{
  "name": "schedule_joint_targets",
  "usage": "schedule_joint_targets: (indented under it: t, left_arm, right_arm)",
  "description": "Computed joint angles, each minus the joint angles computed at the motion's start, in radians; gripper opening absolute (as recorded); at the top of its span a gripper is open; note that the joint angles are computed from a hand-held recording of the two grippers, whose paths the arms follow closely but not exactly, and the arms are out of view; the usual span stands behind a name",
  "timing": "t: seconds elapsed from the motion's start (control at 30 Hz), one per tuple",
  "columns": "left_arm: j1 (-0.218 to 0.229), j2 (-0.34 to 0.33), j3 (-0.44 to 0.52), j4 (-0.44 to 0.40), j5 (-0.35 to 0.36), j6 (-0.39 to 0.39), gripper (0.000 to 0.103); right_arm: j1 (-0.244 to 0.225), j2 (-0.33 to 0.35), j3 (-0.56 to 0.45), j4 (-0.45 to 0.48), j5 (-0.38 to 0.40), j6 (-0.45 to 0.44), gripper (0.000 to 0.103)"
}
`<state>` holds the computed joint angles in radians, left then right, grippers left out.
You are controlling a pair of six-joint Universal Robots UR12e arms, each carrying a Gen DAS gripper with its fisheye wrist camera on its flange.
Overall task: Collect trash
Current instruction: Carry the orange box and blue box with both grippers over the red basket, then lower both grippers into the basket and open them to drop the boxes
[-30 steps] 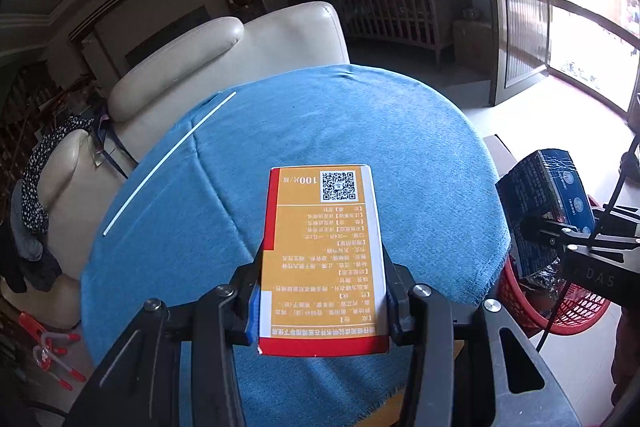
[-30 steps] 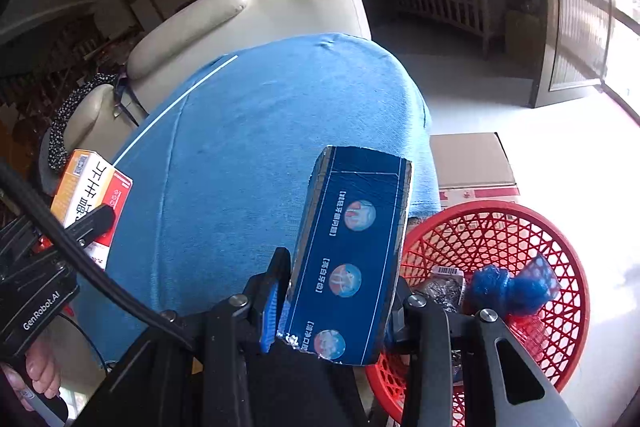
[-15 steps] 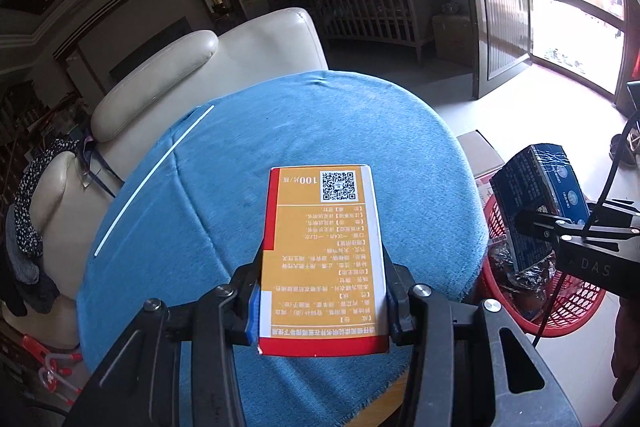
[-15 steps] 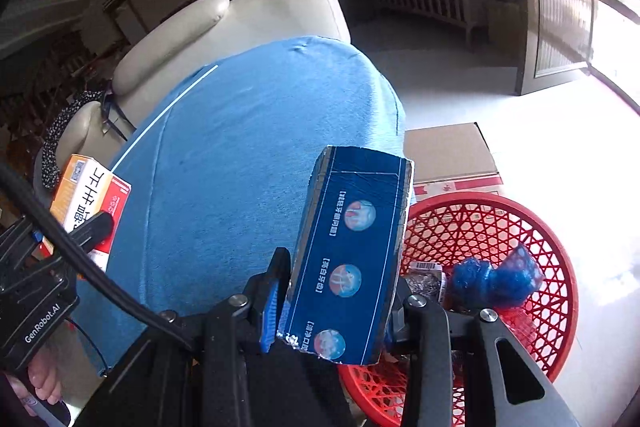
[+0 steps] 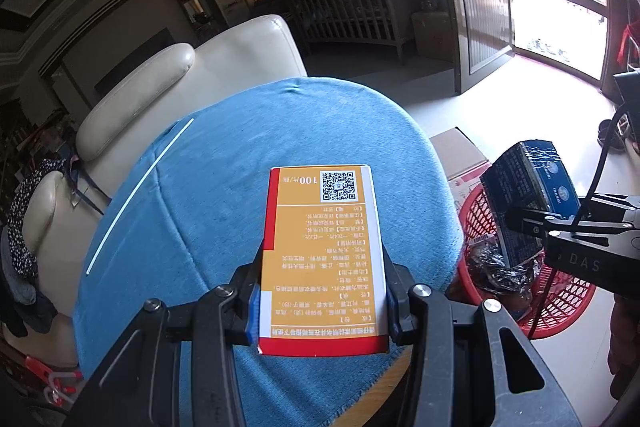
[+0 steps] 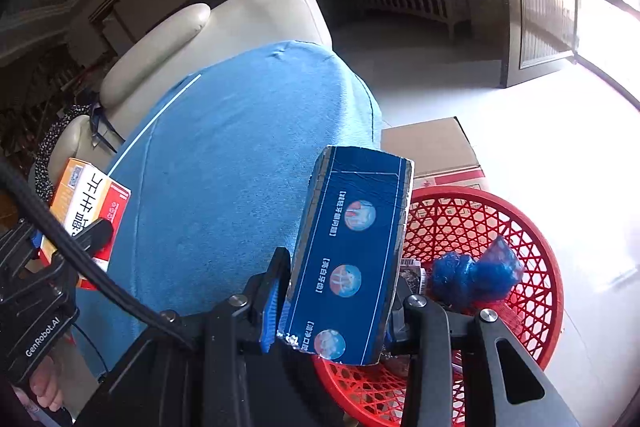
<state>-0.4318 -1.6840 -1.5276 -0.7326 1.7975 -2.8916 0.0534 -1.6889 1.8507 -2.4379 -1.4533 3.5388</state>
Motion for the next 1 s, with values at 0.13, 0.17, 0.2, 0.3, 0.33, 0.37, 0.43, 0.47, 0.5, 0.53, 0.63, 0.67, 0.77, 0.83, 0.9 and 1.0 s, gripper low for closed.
schedule_joint_targets:
  t: [0.13, 0.17, 0.2, 0.3, 0.33, 0.37, 0.43, 0.47, 0.5, 0.53, 0.63, 0.67, 0.77, 0.83, 0.9, 1.0]
  left_arm:
    - [-0.008, -0.005, 0.004, 0.0, -0.005, 0.012, 0.048]
    - [-0.01, -0.006, 0.005, 0.0, -0.006, 0.016, 0.048]
    - [-0.011, -0.007, 0.006, 0.001, -0.007, 0.021, 0.048]
    - [-0.017, -0.011, 0.011, -0.002, -0.01, 0.027, 0.048]
    - [-0.019, -0.012, 0.012, -0.002, -0.011, 0.029, 0.048]
    - [-0.02, -0.013, 0.013, -0.001, -0.01, 0.033, 0.048]
    - [-0.026, -0.017, 0.016, -0.001, -0.01, 0.038, 0.048]
    - [-0.028, -0.018, 0.019, -0.003, -0.011, 0.04, 0.048]
    - [-0.031, -0.02, 0.021, -0.004, -0.012, 0.043, 0.048]
    - [-0.032, -0.022, 0.023, -0.003, -0.013, 0.047, 0.048]
    - [-0.04, -0.026, 0.027, -0.002, -0.015, 0.063, 0.048]
    - [-0.043, -0.027, 0.029, -0.003, -0.016, 0.067, 0.048]
    - [-0.051, -0.032, 0.033, -0.001, -0.015, 0.076, 0.048]
    - [-0.053, -0.033, 0.036, -0.002, -0.019, 0.082, 0.048]
    - [-0.057, -0.037, 0.039, 0.001, -0.018, 0.089, 0.048]
    - [-0.061, -0.04, 0.045, -0.002, -0.022, 0.094, 0.048]
  right_arm:
    - [-0.007, -0.005, 0.006, 0.003, -0.001, 0.006, 0.041]
    - [-0.008, -0.006, 0.008, 0.003, -0.003, 0.007, 0.041]
    - [-0.01, -0.007, 0.01, 0.003, -0.001, 0.009, 0.041]
    - [-0.016, -0.011, 0.014, 0.004, -0.004, 0.014, 0.041]
    - [-0.018, -0.012, 0.016, 0.004, -0.004, 0.017, 0.041]
    - [-0.021, -0.014, 0.018, 0.004, -0.003, 0.019, 0.041]
    - [-0.026, -0.018, 0.022, 0.003, -0.004, 0.023, 0.041]
    - [-0.028, -0.02, 0.025, 0.003, -0.006, 0.025, 0.041]
    - [-0.03, -0.022, 0.027, 0.004, -0.006, 0.027, 0.041]
    - [-0.034, -0.025, 0.03, 0.005, -0.005, 0.03, 0.041]
    - [-0.04, -0.031, 0.037, 0.006, -0.008, 0.036, 0.041]
    - [-0.043, -0.034, 0.04, 0.007, -0.007, 0.039, 0.041]
    - [-0.053, -0.04, 0.047, 0.009, -0.006, 0.048, 0.041]
    - [-0.059, -0.045, 0.053, 0.01, -0.005, 0.053, 0.041]
    - [-0.063, -0.048, 0.056, 0.01, -0.006, 0.058, 0.041]
    - [-0.07, -0.053, 0.06, 0.012, -0.006, 0.067, 0.041]
